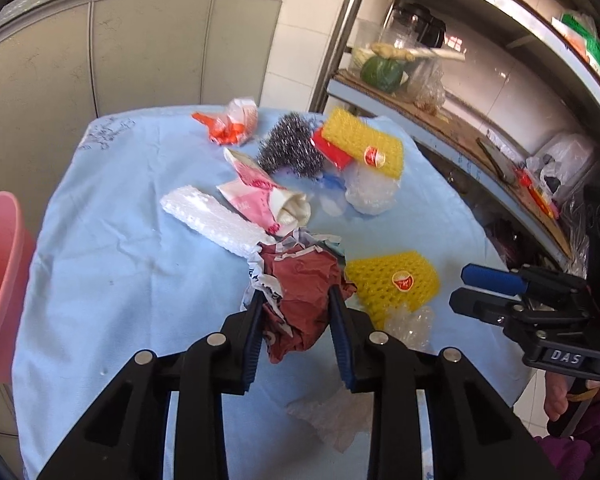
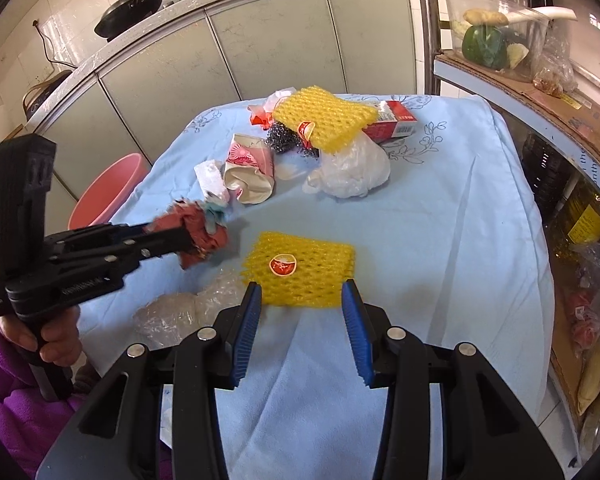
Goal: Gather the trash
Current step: 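Grasp and lift the dark red rag with the left tool while the right tool approaches the yellow foam net, then close the right tool on the yellow foam net while the left tool holds the rag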
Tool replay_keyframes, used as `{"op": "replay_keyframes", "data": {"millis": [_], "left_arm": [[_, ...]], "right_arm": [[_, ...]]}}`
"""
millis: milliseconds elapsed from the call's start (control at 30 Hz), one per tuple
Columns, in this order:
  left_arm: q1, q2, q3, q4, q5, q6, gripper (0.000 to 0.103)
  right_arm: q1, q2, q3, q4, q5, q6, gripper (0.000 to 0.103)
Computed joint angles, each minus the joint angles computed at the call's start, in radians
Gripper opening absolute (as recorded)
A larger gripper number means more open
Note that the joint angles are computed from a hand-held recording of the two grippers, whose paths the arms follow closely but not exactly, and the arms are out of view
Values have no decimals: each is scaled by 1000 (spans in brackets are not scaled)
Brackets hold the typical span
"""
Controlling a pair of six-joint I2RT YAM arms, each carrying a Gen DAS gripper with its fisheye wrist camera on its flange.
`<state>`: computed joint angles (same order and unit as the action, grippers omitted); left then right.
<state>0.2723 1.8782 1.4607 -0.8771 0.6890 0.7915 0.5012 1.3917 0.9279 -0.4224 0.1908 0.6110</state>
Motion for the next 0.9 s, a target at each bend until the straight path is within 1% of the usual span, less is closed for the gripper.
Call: {"op": "replay_keyframes", "data": {"millis": [233, 433, 600, 733, 900], "left_arm": [[92, -17, 50, -12, 55, -29, 30], [171, -13, 122, -41, 95, -50, 30], [214, -14, 146, -43, 101, -82, 30], [237, -13, 153, -33, 96, -100, 30], [250, -9, 170, -17, 93, -118, 30]], "right_arm": [[-9, 26, 38, -19, -2, -2, 42], [-55, 61, 48, -11, -51, 0, 42], [-80, 94, 50, -2, -73, -19, 42], [-100, 120, 61, 23, -119, -22, 42], [-84, 168, 88, 18, -115, -24, 42]]}}
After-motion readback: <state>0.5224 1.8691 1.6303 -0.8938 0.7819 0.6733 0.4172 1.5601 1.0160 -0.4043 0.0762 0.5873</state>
